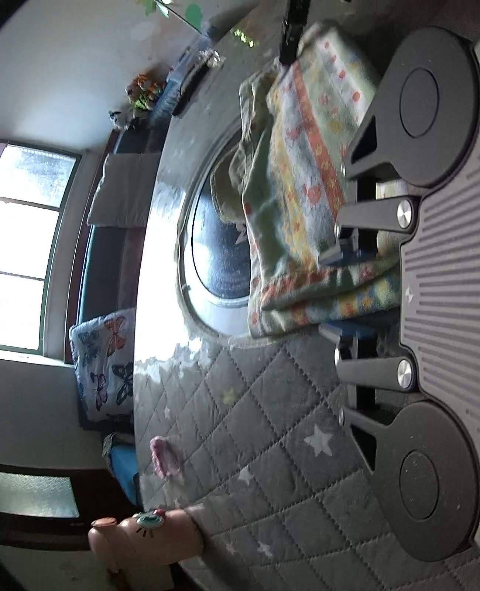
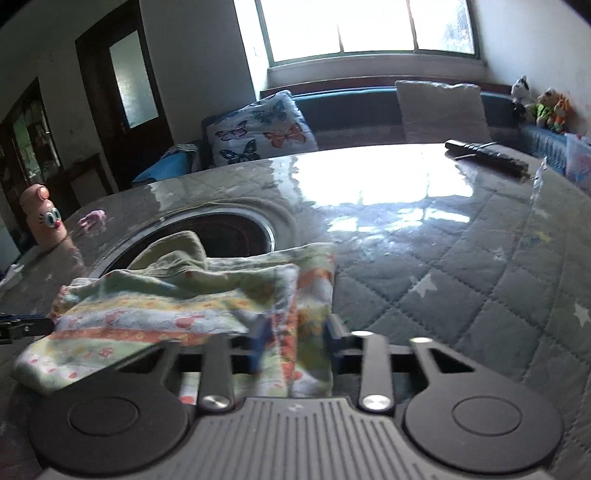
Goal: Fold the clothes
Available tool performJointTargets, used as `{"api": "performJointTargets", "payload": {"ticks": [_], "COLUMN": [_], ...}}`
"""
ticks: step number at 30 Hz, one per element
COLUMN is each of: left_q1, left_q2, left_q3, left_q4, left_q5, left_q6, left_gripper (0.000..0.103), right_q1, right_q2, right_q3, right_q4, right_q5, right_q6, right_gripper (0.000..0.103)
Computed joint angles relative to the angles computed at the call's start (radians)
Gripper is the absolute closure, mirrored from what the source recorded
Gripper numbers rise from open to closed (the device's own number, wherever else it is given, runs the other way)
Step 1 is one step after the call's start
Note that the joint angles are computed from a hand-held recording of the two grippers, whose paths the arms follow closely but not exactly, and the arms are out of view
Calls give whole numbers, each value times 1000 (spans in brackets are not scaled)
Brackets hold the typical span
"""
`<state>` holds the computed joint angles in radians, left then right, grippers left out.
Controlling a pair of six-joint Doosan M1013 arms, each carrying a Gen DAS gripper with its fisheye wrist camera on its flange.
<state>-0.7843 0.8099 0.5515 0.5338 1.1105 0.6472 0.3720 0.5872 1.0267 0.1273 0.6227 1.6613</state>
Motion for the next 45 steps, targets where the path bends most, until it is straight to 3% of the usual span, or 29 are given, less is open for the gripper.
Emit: {"api": "performJointTargets", "payload": {"ticks": [2, 6, 15, 18, 22, 26, 33, 40, 45], "left_q1": [1, 2, -21, -32, -43, -47, -42, -27, -19], "left_q2": [-3, -10, -68, -71, -54, -46, -13, 74, 72], "left_q3": [2, 12, 111, 113, 68, 42, -22, -157, -145], "left_q4": [-19, -54, -148, -164, -111, -48, -63, -111, -116], "left_q5": [-10, -25, -109, -108, -66, -60, -84, 10, 16], "left_q6": [7, 20, 77, 121, 141, 121, 173, 251, 229], "left_gripper": [85, 89, 90, 89, 85, 83, 84, 84, 84], "right_q1": [1, 2, -6, -8, 0, -5, -3, -4, -2], "right_q2": [-1, -12, -103, -137, -165, -153, -91, -75, -78], "right_q3": [-1, 9, 128, 173, 211, 189, 112, 106, 107], "right_q4": [6, 4, -49, -87, -197, -184, -96, -123, -127], "right_q5": [4, 9, 32, 21, -56, -94, -24, -4, -4], "right_q6": [-11, -23, 9, 45, 115, 108, -3, 40, 27], "right_gripper": [87, 92, 92, 89, 85, 85, 85, 85, 82]}}
